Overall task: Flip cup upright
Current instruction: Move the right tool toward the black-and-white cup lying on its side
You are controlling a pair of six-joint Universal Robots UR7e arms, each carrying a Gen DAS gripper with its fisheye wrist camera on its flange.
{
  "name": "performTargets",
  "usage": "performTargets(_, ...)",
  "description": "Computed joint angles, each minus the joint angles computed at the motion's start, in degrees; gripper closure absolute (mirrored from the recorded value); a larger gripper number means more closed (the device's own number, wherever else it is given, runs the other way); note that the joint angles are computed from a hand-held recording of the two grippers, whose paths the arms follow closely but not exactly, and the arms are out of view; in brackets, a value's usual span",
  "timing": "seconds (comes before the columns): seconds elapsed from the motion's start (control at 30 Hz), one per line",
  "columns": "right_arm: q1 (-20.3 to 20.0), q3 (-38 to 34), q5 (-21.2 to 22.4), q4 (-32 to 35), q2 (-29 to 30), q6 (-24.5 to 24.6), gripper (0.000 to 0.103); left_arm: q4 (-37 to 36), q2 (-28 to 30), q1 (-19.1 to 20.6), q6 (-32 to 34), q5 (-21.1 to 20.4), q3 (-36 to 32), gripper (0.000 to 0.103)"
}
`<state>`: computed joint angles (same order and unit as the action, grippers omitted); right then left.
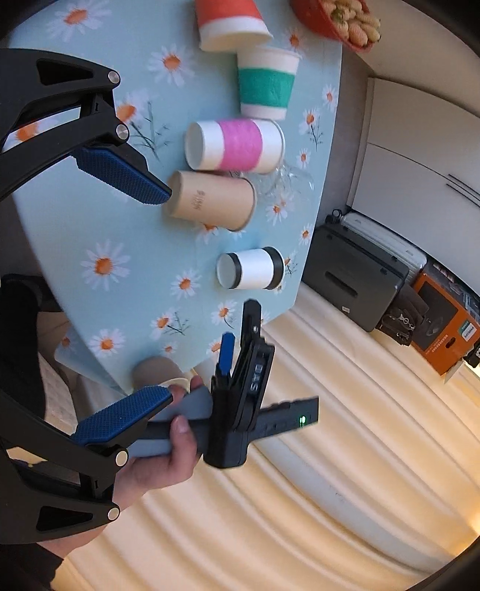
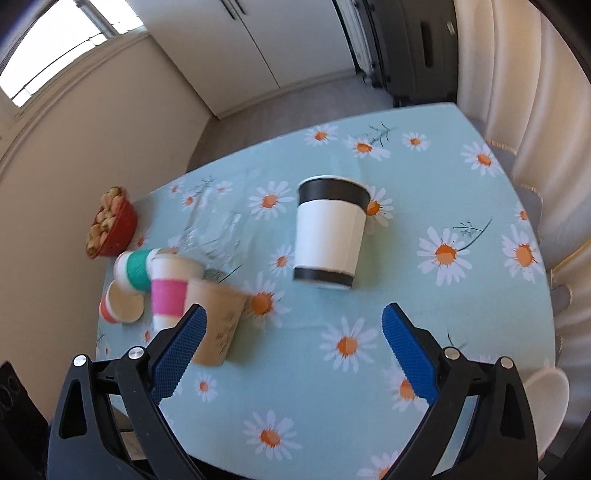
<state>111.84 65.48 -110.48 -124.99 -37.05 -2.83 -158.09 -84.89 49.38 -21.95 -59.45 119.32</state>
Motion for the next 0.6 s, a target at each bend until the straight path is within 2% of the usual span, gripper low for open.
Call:
performTargets(0.2,-2.36,-11.34,1.69,8.45,6.26,4.87,0.011,0.95,4.44,3.53,0.59,-2.76,-5.19,0.007)
performTargets(0.33,-2.87,-16.74,0.64,10.85,9.50,5.51,0.013,1.57,5.69,5.78,-0.29,-3.92,-6.97,0.007)
performTargets(0.5,-3.45,-22.59,1.61,15.34,12.95,6.10,0.021,3.54,7.67,8.29,-1.64,-5.49,-10.02,0.007)
performTargets(0.6,-3.40,-25.71,0.57,17.67,15.06,5.96,0.026,3.80,8.36,8.76,-1.59,-6.41,-10.98,0.007)
